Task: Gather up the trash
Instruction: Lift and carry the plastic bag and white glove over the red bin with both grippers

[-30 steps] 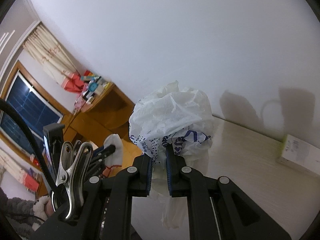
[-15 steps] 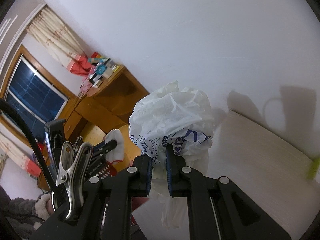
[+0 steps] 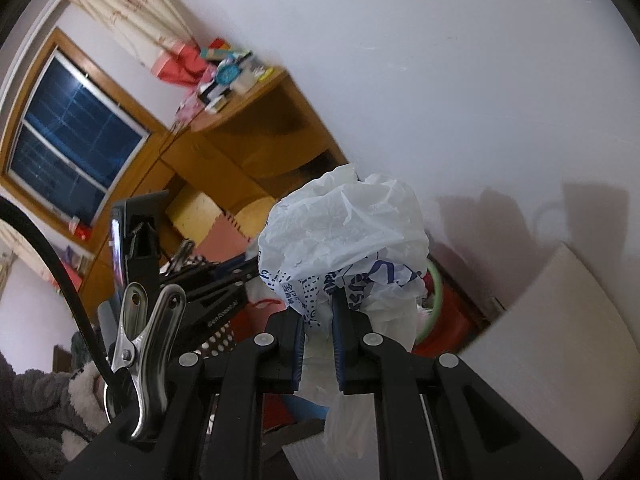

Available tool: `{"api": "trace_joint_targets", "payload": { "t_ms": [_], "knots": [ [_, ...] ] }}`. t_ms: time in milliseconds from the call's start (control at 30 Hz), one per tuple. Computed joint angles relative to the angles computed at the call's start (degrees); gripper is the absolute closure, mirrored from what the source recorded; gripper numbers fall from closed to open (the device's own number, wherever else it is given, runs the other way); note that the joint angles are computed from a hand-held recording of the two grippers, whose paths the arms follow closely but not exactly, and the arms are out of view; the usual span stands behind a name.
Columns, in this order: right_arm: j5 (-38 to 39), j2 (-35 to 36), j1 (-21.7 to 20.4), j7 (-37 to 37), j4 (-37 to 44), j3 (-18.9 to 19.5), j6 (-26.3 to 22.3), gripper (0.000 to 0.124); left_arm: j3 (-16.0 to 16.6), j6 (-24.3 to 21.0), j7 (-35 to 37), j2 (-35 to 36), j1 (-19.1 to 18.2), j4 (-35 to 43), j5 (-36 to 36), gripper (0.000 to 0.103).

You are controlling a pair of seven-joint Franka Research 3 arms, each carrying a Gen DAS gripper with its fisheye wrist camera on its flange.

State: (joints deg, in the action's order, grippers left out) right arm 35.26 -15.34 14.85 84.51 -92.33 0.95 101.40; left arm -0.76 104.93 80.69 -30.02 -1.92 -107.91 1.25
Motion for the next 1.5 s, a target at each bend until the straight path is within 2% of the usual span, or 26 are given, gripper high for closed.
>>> {"api": "trace_joint_targets", "payload": {
  "t_ms": [233,500,633,833,1067,1367,1500],
  "knots": [
    [-2.8,8.3,1.5,1.0,7.7,2.3,-3.1,0.111,2.2,1.5,2.3,2.9,1.1,-1.8,-2.5,0.092],
    [-6.2,16.1,2.5,3.0,13.8,3.7,-6.6,0.111,2.3,3.5,1.8,5.0,3.1,-4.5,-3.6,0.092],
    [-8.3,21.5,3.2,4.4,19.6,4.4,-10.2,0.111,2.3,4.3,1.7,5.2,3.7,-6.1,-4.3,0.092],
    [-9.5,28.1,4.0,5.3,26.0,5.1,-14.2,0.111,2.1,8.5,0.3,5.0,4.9,-9.9,-3.7,0.092],
    [-10.2,32.5,4.9,5.7,27.4,5.5,-15.4,0.111,2.3,10.9,-3.2,5.0,5.9,-13.0,-3.5,0.092],
    [-10.9,42.0,6.5,5.7,36.7,6.3,-17.2,0.111,2.1,12.2,-4.7,7.7,6.3,-14.0,-3.5,0.092],
    [-11.2,44.5,6.8,5.9,38.0,6.4,-17.1,0.111,1.6,13.3,-5.2,9.3,6.4,-15.0,-3.3,0.092]
  ]
}}
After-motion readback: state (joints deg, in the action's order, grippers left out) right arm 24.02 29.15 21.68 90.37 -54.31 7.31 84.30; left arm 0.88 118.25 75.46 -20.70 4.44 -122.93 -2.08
